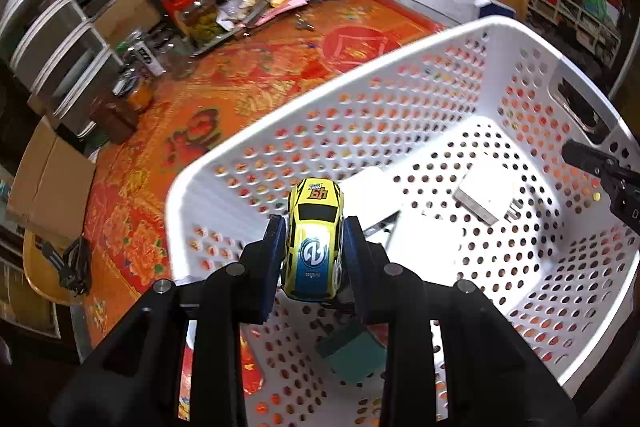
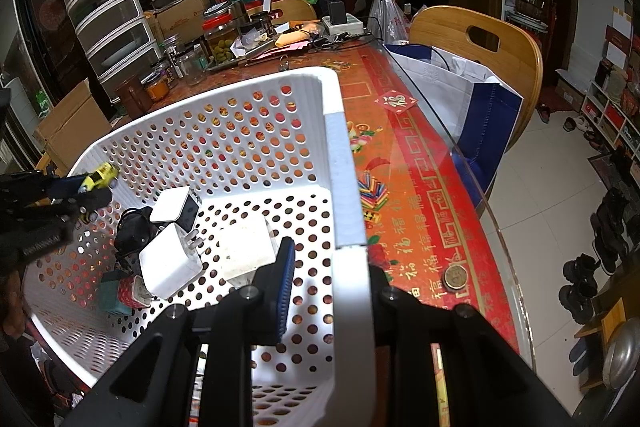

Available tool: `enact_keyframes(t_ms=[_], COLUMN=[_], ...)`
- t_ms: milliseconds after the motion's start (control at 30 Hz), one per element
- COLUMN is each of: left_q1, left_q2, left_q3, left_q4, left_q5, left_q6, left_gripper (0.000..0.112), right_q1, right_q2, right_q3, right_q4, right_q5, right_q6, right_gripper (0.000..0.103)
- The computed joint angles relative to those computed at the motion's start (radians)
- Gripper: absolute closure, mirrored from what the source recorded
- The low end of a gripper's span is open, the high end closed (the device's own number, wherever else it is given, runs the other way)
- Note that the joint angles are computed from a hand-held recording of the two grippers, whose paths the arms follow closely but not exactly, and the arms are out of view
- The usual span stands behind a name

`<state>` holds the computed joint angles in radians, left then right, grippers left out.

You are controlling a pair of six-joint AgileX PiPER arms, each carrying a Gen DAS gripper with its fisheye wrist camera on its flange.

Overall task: Organize rigid objects
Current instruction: 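Carry the yellow toy car into the basket and release it, then grasp the last white plug charger with the left tool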

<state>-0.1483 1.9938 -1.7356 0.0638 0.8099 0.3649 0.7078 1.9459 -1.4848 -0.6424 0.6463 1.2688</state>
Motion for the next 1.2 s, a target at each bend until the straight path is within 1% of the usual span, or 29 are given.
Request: enact_keyframes(t_ms=[200,300,400,467,500,533,567,600,633,667,700,800,867,933,967,1033,1067,1100,1167,1200], left_q1=[-0.060,-0.076,-0.071,-0.063,-0.060,-0.058,-0.055,-0.050,-0.038,-0.015,0.010,0.151,0.244,0.364,0.412,0.499,0.537,0.558,0.593,0.602], left_q2=[0.085,0.117,0.135,0.147,0.146,0.132,0.108,0.083,0.047,0.009,-0.015,-0.090,-0.117,-0.113,-0.102,-0.030,0.032,0.067,0.178,0.225], left_q3=[-0.109,-0.149,-0.178,-0.200,-0.201,-0.182,-0.150,-0.116,-0.070,-0.025,-0.002,0.053,0.067,0.051,0.041,-0.043,-0.113,-0.145,-0.248,-0.284], left_q4=[0.070,0.086,0.067,0.044,0.036,0.026,0.018,0.008,-0.016,-0.057,-0.098,-0.284,-0.367,-0.446,-0.470,-0.475,-0.465,-0.464,-0.424,-0.417], left_q5=[0.136,0.176,0.208,0.224,0.224,0.202,0.165,0.130,0.079,0.038,0.020,-0.006,-0.013,-0.010,-0.006,0.041,0.078,0.091,0.139,0.160], left_q6=[0.003,-0.002,0.012,0.028,0.038,0.054,0.066,0.073,0.090,0.119,0.149,0.256,0.299,0.324,0.329,0.296,0.259,0.243,0.174,0.169], left_gripper=[0.084,0.084,0.084,0.080,0.071,0.055,0.045,0.031,0.025,0.025,0.025,0.023,0.018,0.009,0.009,0.009,0.009,0.009,0.009,0.009], right_q1=[-0.001,-0.001,-0.001,-0.001,-0.001,-0.001,-0.001,-0.001,0.000,0.000,0.001,0.001,0.000,0.000,0.000,0.001,0.000,0.000,0.000,0.002], right_q2=[-0.001,-0.001,0.000,-0.001,0.000,-0.002,-0.002,-0.001,-0.001,-0.002,-0.002,-0.001,-0.001,-0.001,-0.001,0.000,0.000,0.000,-0.002,-0.001], right_q3=[0.002,0.002,0.000,0.001,-0.001,0.004,0.003,0.002,0.001,0.002,0.001,0.000,0.001,0.000,0.000,-0.001,0.000,-0.002,0.003,0.002], right_q4=[0.000,-0.001,0.000,0.001,0.003,0.000,0.001,0.002,0.003,0.004,0.005,0.010,0.012,0.011,0.011,0.011,0.012,0.013,0.010,0.008], right_q5=[-0.004,-0.004,-0.004,-0.003,-0.001,-0.004,-0.003,-0.002,0.000,-0.001,0.001,0.003,0.003,0.003,0.003,0.003,0.003,0.005,0.001,0.001], right_q6=[-0.002,-0.001,-0.001,-0.003,-0.005,-0.001,-0.002,-0.002,-0.003,-0.004,-0.006,-0.010,-0.013,-0.012,-0.012,-0.013,-0.013,-0.014,-0.010,-0.007], right_gripper=[0.078,0.078,0.078,0.078,0.078,0.078,0.078,0.078,0.078,0.078,0.078,0.078,0.078,0.078,0.078,0.078,0.078,0.078,0.078,0.078])
